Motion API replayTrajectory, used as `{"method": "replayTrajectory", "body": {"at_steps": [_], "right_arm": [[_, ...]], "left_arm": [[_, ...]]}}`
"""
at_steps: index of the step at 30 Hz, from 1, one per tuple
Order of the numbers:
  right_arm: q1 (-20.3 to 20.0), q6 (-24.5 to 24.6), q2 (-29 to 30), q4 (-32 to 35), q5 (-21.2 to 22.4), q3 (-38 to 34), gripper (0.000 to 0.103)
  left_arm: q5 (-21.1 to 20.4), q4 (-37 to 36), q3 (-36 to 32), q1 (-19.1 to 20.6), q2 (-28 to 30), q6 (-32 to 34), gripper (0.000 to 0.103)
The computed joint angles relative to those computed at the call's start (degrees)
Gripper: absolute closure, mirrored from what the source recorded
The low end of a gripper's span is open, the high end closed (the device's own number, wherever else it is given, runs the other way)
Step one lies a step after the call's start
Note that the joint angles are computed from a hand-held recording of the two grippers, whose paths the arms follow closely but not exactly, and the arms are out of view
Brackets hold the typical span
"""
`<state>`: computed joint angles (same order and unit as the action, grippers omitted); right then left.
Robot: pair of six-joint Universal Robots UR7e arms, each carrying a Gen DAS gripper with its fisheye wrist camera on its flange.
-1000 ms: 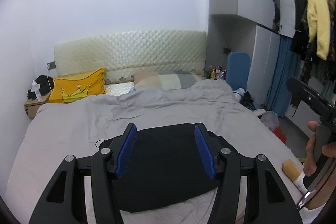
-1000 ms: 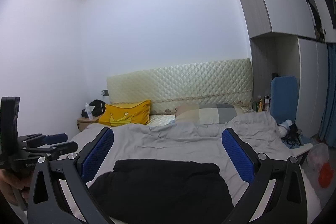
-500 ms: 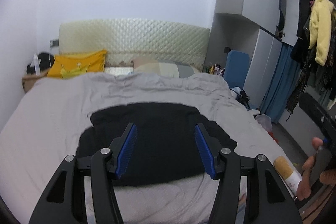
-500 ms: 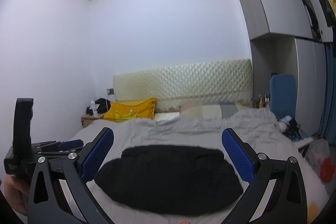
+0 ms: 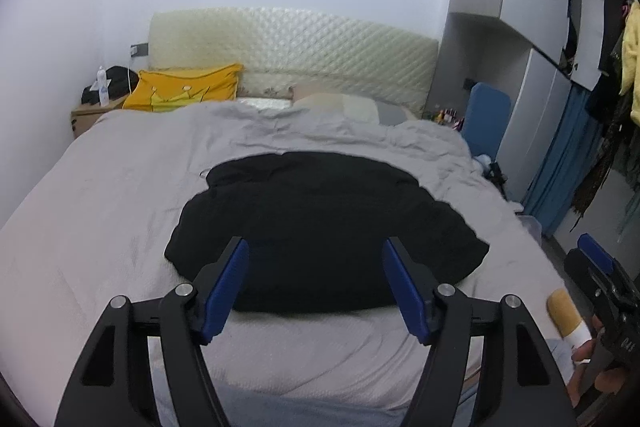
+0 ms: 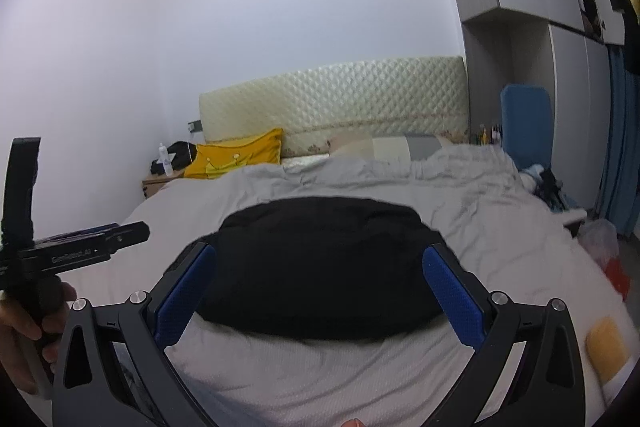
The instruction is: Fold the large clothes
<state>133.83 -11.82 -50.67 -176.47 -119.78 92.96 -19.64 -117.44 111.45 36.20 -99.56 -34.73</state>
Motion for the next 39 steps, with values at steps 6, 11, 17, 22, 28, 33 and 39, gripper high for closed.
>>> {"method": "replayTrajectory", "body": {"at_steps": [6,11,17,22,28,33,39], "right_arm": [[-0.8,1.8,-0.5,-0.4,-0.3,2.3,0.000],[-0.8,2.1,-0.6,0.5,-1.2,2.9,0.000],[-0.8,2.0,-0.6,1.0,-2.1,3.3,0.000],[-0.6,2.3,-0.9,0.5,-2.3,3.9,0.000],[-0.2,2.4,-0.7,0.4,-2.7,3.7,0.000],[0.1,2.3,-0.8,0.6,-3.2,3.8,0.000],[0.2,2.7,-1.1,0.8,-3.5,3.9,0.000]], "left_arm": [[1.0,8.5,1.6,0.0,-2.4,-7.8,0.032],[2.0,13.1,1.8,-0.1,-3.0,-11.7,0.031],[3.2,18.1,1.6,-1.1,-3.0,-15.6,0.031],[3.5,21.2,1.0,-1.4,-2.8,-17.6,0.031],[3.4,22.0,0.7,-1.6,-2.7,-18.1,0.031],[2.7,21.2,0.7,-1.7,-2.6,-17.2,0.031],[2.9,23.6,0.3,-2.2,-2.7,-19.0,0.031]]}}
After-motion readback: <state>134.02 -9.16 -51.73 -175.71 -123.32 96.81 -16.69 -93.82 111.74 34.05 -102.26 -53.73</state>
